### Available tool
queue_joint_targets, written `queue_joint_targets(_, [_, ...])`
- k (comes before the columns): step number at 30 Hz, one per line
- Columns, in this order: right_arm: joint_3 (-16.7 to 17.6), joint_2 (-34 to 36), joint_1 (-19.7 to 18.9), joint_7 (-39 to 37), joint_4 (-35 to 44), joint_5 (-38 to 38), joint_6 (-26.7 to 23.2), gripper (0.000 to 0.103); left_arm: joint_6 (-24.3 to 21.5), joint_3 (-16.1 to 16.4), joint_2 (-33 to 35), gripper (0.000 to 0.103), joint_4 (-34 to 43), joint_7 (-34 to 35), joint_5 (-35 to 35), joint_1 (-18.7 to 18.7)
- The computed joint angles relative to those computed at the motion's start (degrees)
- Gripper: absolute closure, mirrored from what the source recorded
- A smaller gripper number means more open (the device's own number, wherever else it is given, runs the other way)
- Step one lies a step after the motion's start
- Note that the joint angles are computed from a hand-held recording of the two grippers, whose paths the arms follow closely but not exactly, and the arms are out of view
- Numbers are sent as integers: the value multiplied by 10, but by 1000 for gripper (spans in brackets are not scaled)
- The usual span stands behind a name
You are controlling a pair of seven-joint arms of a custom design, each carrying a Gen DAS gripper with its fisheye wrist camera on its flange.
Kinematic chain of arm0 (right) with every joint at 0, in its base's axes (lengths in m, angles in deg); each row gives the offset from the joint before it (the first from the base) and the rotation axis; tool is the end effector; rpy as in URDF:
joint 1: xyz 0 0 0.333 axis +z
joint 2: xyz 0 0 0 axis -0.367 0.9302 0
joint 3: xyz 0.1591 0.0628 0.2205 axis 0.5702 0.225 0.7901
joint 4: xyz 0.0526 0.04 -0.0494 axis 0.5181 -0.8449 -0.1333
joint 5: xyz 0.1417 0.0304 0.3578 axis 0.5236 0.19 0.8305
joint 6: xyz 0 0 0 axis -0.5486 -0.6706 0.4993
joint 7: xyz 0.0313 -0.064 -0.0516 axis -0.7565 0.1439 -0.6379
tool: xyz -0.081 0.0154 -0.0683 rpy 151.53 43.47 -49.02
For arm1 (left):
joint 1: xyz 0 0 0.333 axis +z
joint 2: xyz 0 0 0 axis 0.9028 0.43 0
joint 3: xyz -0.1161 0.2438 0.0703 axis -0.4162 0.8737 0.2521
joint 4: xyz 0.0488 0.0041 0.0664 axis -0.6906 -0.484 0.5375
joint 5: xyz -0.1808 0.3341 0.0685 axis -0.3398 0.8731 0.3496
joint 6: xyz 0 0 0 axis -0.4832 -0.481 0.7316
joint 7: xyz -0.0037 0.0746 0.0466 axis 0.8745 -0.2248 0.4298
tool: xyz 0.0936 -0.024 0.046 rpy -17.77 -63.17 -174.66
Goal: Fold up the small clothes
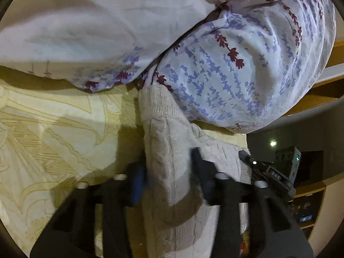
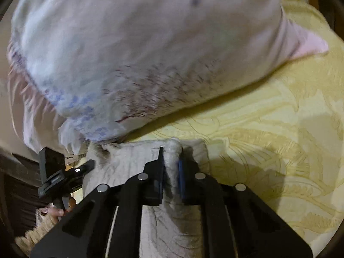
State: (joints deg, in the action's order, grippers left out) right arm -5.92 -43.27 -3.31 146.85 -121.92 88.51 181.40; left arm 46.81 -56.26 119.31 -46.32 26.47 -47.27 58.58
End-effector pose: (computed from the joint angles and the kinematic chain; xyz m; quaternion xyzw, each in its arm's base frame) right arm 0.5218 0.2364 0.5319 -0.4906 0.7888 -0.0072 0.3702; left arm 0.6984 -0.2792 0.4791 0.5858 -0.6948 0.3515 0.2248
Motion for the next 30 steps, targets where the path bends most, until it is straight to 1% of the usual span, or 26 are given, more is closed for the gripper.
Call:
queue_joint_targets(1, [5, -8, -1, 7, -7, -22, 17, 94, 5, -1, -3, 73, -6, 4, -1, 1])
queue_joint_targets(2, [9, -13, -3, 16, -11, -39, 28, 94, 13, -4, -14, 80, -24, 15, -7, 7])
queue_joint_targets(4, [20, -33, -11, 46, -29, -86, 64, 94, 37, -11, -47, 84, -76, 43, -27, 22])
queue_joint_targets(6, [36, -52, -26, 75, -47, -133, 103, 95, 71, -21, -85, 90, -135, 75, -66, 42])
queue_joint_targets(7, [53, -65, -44, 101, -61, -176, 139, 95, 86, -19, -108, 91, -163, 95, -92, 45])
queue_joint_targets(8, [70, -72, -64, 121, -66, -209, 154, 95, 111, -23, -111, 94, -172, 106, -97, 47])
queue_joint_targets(9, [99, -77, -96, 157, -63, -260, 151, 95, 128, -18, -123, 94, -187, 113, -100, 45])
queue_joint_targets(10, [108, -79, -109, 170, -61, -279, 135, 95, 129, -5, -122, 94, -184, 101, -83, 35])
queue_joint_targets(11, [106, -72, -107, 170, -49, -280, 92, 95, 114, 5, -108, 94, -164, 79, -66, 26])
queue_joint_targets(12, [95, -54, -94, 160, -31, -262, 29, 95, 101, 11, -96, 94, -150, 58, -54, 20])
queue_joint_targets(14, [74, -26, -73, 151, -15, -227, -28, 95, 94, 14, -85, 94, -136, 41, -37, 13])
queue_joint_targets(15, [65, -18, -65, 150, -14, -218, -40, 95, 94, 13, -84, 94, -134, 41, -33, 13])
queue_joint_targets(18, [48, -2, -48, 173, -4, -239, -43, 95, 90, 12, -81, 94, -126, 41, -18, 10])
queue_joint_targets(20, [33, 15, -34, 158, 20, -235, -68, 95, 85, 12, -75, 94, -119, 38, -10, 10])
queue_joint_targets(21, [25, 23, -27, 141, 32, -220, -82, 94, 81, 12, -71, 94, -112, 33, -8, 9])
queue_joint_targets(22, [18, 25, -21, 127, 36, -202, -84, 93, 82, 10, -71, 94, -113, 32, -10, 11])
queue_joint_targets(23, [12, 19, -16, 120, 31, -190, -82, 90, 80, 8, -71, 94, -110, 28, -11, 11])
queue_joint_targets(24, [9, 15, -14, 120, 29, -182, -77, 80, 80, 6, -79, 93, -121, 32, -17, 17])
queue_joint_targets(25, [6, -1, -12, 130, 14, -174, -62, 74, 79, 1, -87, 93, -131, 40, -27, 25])
queue_joint_targets(26, [4, -18, -13, 130, 0, -167, -56, 64, 72, -3, -95, 88, -135, 47, -36, 30])
queue_joint_targets(27, [4, -35, -14, 132, -16, -158, -44, 59, 76, -12, -100, 75, -138, 45, -33, 31])
queue_joint_targets(28, [6, -56, -14, 134, -39, -147, -23, 58, 76, -6, -122, 66, -161, 61, -50, 34])
queue_joint_targets(29, [10, -76, -14, 135, -59, -137, -12, 58, 83, -8, -142, 47, -186, 78, -63, 41])
queue_joint_targets(30, [14, -87, -14, 132, -71, -127, -7, 58, 89, -10, -166, 41, -215, 100, -79, 49])
